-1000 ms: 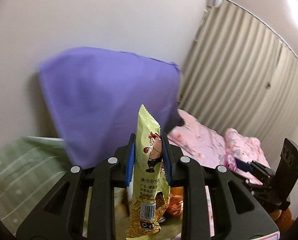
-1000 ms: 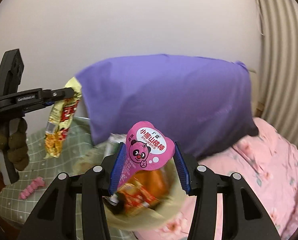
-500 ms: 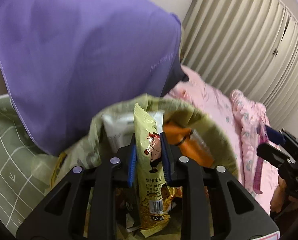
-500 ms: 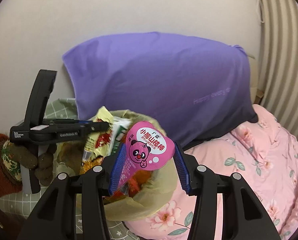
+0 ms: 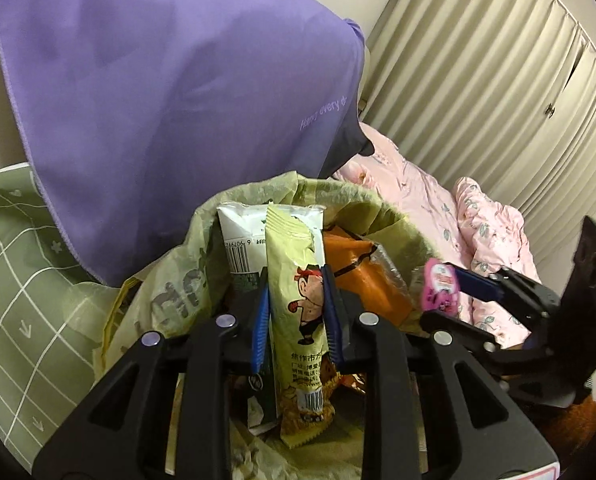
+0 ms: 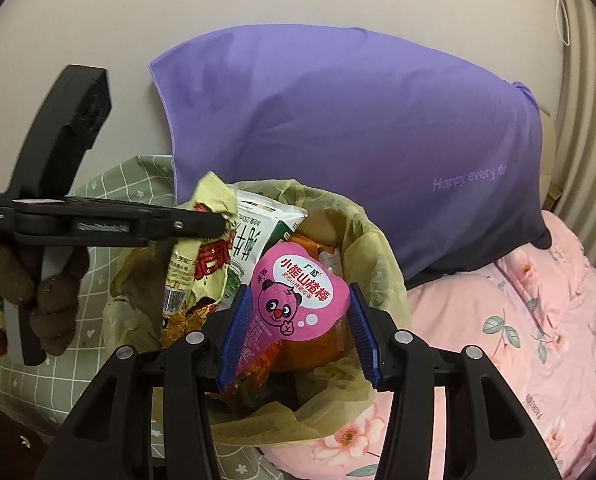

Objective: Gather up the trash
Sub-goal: 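Carry both snacks into the trash bag and open both grippers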

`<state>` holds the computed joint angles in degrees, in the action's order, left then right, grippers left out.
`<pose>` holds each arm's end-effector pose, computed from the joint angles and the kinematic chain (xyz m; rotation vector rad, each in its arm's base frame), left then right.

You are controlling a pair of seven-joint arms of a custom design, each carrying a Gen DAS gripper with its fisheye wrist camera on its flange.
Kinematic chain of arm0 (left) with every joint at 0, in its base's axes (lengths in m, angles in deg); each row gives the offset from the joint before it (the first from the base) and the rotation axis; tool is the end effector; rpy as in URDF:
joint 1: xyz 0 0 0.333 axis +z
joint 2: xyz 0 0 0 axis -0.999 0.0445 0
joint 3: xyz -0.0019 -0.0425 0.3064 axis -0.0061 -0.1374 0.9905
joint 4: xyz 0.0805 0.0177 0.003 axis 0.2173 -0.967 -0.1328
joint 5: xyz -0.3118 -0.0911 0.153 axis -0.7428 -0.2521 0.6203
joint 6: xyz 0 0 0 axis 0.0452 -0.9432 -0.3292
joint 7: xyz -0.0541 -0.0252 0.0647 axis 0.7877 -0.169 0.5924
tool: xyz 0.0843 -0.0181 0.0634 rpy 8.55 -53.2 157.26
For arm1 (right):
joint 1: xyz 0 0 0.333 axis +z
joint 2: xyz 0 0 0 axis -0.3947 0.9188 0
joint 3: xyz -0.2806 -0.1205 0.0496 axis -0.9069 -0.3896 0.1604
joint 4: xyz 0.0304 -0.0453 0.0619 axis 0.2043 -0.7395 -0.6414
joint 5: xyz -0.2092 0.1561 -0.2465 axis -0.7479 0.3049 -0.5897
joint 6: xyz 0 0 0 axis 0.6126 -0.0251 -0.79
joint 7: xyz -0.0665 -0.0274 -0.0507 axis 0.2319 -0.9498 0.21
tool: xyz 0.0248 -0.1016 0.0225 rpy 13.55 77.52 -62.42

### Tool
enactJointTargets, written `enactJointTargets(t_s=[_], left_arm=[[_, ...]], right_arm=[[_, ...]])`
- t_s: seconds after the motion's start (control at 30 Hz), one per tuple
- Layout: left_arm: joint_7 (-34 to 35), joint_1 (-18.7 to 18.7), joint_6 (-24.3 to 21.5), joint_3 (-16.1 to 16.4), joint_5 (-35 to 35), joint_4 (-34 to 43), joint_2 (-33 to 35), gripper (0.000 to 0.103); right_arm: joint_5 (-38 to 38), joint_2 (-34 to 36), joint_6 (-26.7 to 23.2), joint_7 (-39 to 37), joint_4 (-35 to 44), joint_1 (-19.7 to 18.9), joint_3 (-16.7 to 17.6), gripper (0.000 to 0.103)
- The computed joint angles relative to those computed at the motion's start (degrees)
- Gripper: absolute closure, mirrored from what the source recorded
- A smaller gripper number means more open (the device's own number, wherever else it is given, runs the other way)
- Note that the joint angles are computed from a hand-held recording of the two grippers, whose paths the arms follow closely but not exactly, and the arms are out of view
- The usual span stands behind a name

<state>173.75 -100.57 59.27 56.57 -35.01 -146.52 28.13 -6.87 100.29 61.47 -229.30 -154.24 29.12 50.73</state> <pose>0.5678 -0.3213 0.4507 0.9496 -2.5580 1.2248 0.3510 0.5391 0.4699 -1.5515 1.9179 -0.8428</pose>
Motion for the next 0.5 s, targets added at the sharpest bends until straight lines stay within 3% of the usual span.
enactJointTargets(t_s=[0.13,0.2,0.3,0.47,0.5], left_arm=[[-1.5,0.0,-2.4,0.6,1.9,0.5,-0.4,0.078],[-2.5,-0.1,-2.4,0.7,2.2,0.6,-0.5,0.066],[-3.6,0.1,-2.4,0.7,1.3,0.6,-0.9,0.057],[-2.3,0.9,0.4,0.6,-2.2,-1.6,-3.3,0.050],[-2.0,1.0,2.1,0.6,-3.4,-3.0,-4.5,0.048]], right_arm=[[0.1,0.2,0.7,0.4,-0.3,-0.3,-0.2,0.057],[0.2,-0.2,2.5,1.2,-1.2,-0.7,-0.1,0.057],[-0.6,-0.8,3.9,1.7,-2.2,-0.8,0.0,0.056],[0.0,-0.6,4.3,2.4,-2.3,-1.1,0.0,0.055],[0.0,-0.5,4.7,2.7,-2.3,-1.2,0.0,0.049]])
